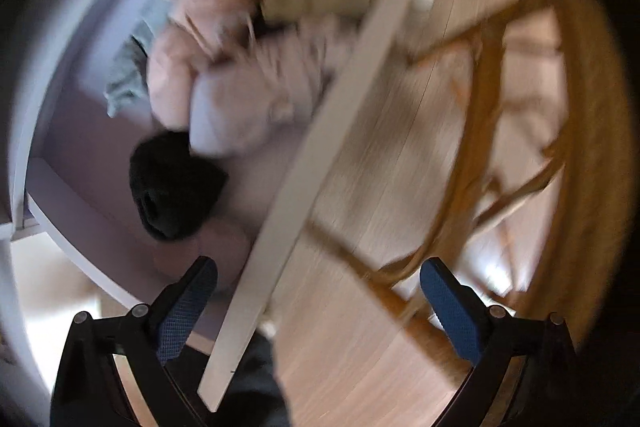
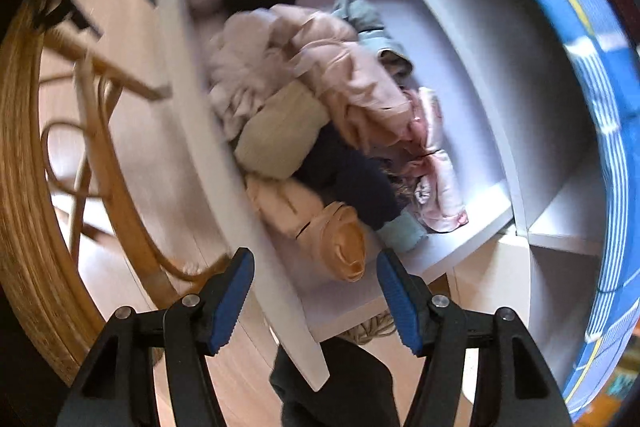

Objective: Organize soft objects
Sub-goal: 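Lower both tools past the cabinet edge toward the clothes shelf below, then move the right tool over the beige rolled cloth on the shelf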

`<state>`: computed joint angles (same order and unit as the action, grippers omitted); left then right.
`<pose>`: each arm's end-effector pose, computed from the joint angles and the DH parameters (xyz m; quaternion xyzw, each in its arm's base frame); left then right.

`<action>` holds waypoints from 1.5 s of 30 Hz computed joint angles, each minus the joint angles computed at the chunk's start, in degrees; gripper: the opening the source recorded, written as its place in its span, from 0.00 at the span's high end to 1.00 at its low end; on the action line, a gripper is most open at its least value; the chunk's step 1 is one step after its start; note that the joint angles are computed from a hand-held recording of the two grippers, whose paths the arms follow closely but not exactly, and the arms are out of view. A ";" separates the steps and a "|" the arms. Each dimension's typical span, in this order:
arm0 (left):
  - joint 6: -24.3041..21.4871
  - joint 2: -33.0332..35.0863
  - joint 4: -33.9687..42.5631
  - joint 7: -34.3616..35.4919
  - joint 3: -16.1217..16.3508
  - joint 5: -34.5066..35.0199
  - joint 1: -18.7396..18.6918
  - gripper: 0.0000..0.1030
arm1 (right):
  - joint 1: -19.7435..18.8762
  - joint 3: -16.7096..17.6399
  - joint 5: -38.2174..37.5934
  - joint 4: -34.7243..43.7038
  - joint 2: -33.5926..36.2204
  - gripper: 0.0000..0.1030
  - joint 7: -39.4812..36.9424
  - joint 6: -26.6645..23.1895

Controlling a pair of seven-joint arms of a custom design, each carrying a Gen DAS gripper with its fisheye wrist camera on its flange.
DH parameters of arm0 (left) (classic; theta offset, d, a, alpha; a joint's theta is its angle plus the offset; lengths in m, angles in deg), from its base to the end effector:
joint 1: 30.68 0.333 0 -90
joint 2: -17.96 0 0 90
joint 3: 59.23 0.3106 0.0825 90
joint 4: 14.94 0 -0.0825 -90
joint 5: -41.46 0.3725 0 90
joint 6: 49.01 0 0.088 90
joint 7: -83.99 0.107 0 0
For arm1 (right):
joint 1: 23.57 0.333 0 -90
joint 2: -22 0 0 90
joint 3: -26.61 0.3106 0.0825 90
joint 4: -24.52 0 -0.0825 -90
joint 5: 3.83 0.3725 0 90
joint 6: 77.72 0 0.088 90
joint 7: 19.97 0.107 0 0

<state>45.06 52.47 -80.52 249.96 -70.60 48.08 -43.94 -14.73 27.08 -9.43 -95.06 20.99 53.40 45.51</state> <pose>0.6559 -0.2473 0.4476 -0.0847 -0.9953 -0.0163 0.0445 0.5336 0.0834 0.4400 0.8594 -0.5080 0.0582 0.0047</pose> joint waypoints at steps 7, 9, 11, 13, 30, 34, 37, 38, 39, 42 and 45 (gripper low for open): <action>-2.91 8.68 17.44 -17.11 0.25 -7.91 -0.70 0.00 | -1.98 -1.53 1.78 2.41 1.99 0.37 11.91 2.33; 1.20 8.47 15.81 -25.86 1.50 -7.21 -1.67 0.00 | -2.85 -2.16 1.98 3.46 2.98 0.37 16.94 2.31; 0.95 10.55 18.68 -34.60 2.56 -5.99 -2.77 0.00 | -3.65 -2.64 3.28 4.06 3.78 0.37 20.65 1.94; 0.37 12.25 20.85 -40.89 2.83 -5.43 -3.08 0.00 | -4.20 -2.85 4.23 4.37 4.48 0.37 23.85 1.28; 5.92 9.79 12.28 -57.06 1.97 -1.54 -3.71 0.00 | -4.68 -2.30 9.80 8.04 11.47 0.47 29.94 -5.57; 2.16 13.57 18.67 -59.22 2.23 -2.23 -3.40 0.00 | -4.67 -2.29 10.30 8.58 12.81 0.47 30.77 -6.36; 0.43 15.18 21.53 -59.47 2.33 -2.38 -3.23 0.00 | -5.03 -2.23 11.69 8.87 13.48 0.53 30.36 -6.84; -0.41 16.22 23.31 -59.20 2.40 -2.34 -3.24 0.00 | -5.12 -2.21 12.00 8.84 13.66 0.54 30.12 -6.87; -0.60 16.41 23.51 -59.00 2.39 -2.35 -3.24 0.00 | -5.09 -2.21 11.97 8.87 13.79 0.55 30.18 -7.00; -1.05 15.69 22.47 -58.19 2.17 -2.72 -2.85 0.00 | -4.51 -2.26 10.05 9.27 14.92 0.57 31.11 -7.92; -2.56 16.88 24.44 -58.56 1.95 -3.51 -2.84 0.00 | -4.13 -2.14 9.14 9.34 16.10 0.73 31.34 -8.61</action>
